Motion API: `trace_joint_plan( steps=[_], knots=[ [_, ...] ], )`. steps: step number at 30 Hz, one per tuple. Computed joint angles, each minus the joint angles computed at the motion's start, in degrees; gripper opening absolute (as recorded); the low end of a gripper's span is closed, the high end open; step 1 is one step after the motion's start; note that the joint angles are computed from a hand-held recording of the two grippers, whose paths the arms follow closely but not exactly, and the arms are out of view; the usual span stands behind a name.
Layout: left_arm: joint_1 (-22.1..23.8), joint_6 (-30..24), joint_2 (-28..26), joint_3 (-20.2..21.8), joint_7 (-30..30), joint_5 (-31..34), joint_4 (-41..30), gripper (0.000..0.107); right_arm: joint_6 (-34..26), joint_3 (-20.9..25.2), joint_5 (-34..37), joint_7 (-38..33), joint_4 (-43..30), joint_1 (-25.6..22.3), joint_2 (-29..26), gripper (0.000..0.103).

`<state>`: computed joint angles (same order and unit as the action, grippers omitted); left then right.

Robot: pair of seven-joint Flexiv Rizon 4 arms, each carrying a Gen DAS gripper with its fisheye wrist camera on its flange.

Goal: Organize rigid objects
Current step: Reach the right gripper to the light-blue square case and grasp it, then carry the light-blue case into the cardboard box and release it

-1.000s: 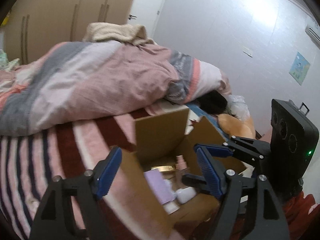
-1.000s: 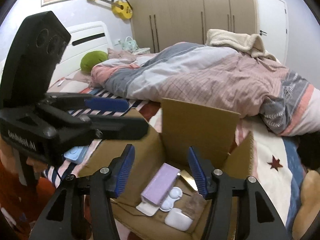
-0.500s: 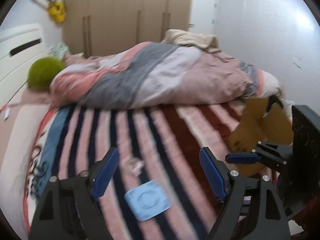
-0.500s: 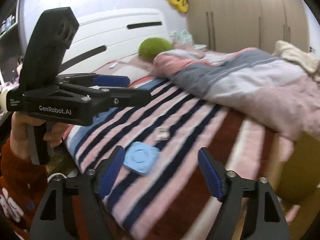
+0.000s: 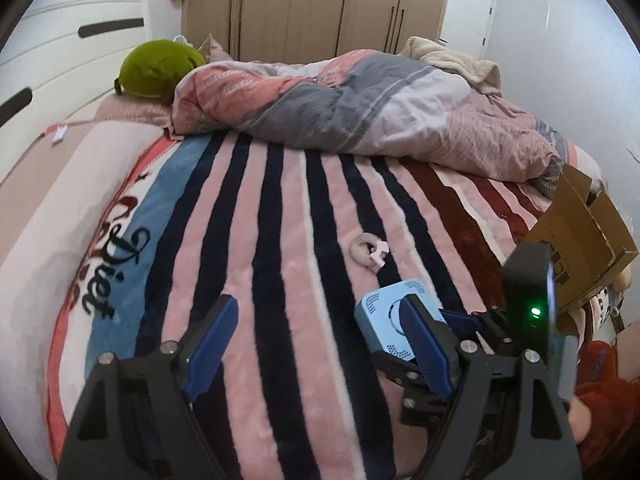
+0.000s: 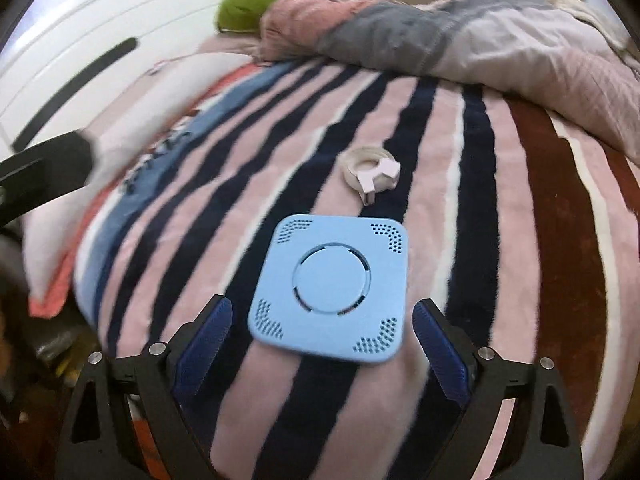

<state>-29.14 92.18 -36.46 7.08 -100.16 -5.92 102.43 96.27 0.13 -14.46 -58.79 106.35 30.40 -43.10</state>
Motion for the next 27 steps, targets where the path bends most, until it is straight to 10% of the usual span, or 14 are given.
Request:
trace_joint_plan(
  steps=[8,13,27],
  knots=[
    [2.1,0.9,0.4,-2.4,0.4,-1.2,1.5,0.08,1.9,-11.8,1.7,3.0,0.1,10.2,-1.9,0.082],
    [5.9,0.4,0.0,-7.9,3.3,-1.6,0.7,0.08,4.9,-9.3,0.6,-2.4,1.4,7.1,-0.9,0.081],
    [21.4,0.2,-7.6,-40.4,21.0,-5.8,-8.1,0.075,17.3,6.7,-3.9,-19.5,12.0,-10.9,12.6,0.081]
  ],
)
